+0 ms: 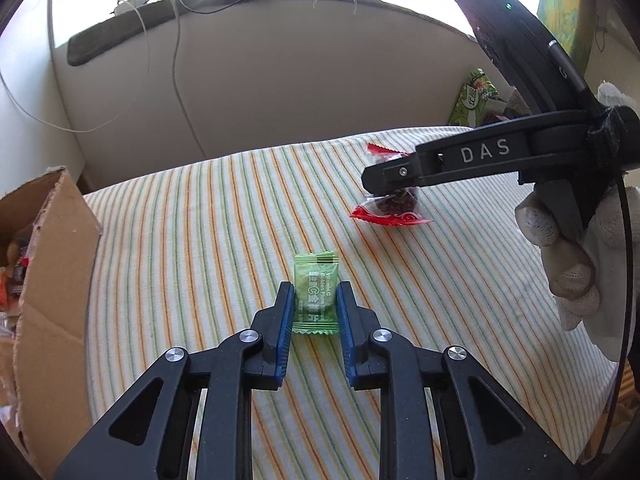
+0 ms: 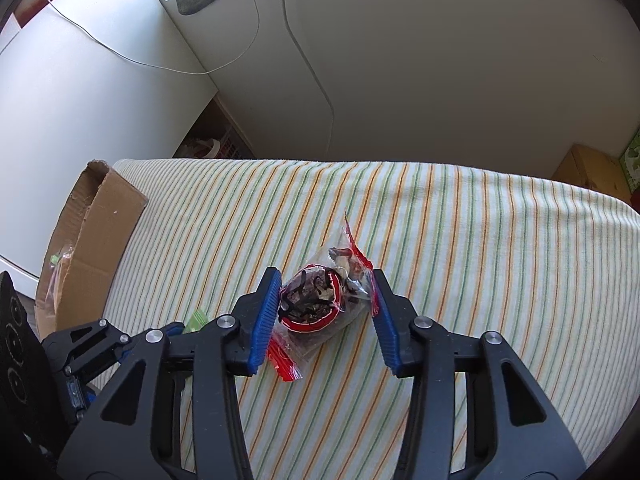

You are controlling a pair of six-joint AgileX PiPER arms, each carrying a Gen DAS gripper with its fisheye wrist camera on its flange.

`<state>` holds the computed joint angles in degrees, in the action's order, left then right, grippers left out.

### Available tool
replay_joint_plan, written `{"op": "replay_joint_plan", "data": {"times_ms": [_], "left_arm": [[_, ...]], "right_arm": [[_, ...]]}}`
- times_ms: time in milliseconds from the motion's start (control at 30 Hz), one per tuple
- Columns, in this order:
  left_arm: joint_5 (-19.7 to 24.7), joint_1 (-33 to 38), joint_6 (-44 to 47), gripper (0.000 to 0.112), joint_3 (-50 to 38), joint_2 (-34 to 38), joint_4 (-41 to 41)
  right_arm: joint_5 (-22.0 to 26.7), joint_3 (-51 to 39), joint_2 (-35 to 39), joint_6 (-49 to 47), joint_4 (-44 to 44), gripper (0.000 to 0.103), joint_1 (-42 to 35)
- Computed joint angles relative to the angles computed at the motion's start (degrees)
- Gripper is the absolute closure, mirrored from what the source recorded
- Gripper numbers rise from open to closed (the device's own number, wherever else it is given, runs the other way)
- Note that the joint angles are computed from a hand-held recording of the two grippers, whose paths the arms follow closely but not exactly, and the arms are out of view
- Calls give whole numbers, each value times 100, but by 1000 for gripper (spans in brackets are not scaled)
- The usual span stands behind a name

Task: Organize snacks
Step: 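Carry the green candy and red-trimmed bag over the box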

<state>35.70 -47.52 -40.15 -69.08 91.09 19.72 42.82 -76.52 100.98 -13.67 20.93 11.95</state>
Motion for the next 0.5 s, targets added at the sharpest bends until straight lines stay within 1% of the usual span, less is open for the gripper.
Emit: {"op": "replay_joint_plan", "data": {"times_ms": [167,233,333,433,500], "left_arm": [[-148,-53,-378,92,546,-588,303],[-88,-170,-691,93,691,-832,593],[232,-426,-1151,93,666,-1150,1081],[416,-535,-1449,93,781,-1514,1453],[400,-509,-1635,93,967,-1757,1654]], "right_arm": [[-195,500,-466,-61,131,57,4],[-260,659,-692,3,47,57,89],[-347,848,-1043,190,-195,57,267],[-362,909,-1297,364,-339,57,505],[-364,892,-1404,515,-461,57,683]]}}
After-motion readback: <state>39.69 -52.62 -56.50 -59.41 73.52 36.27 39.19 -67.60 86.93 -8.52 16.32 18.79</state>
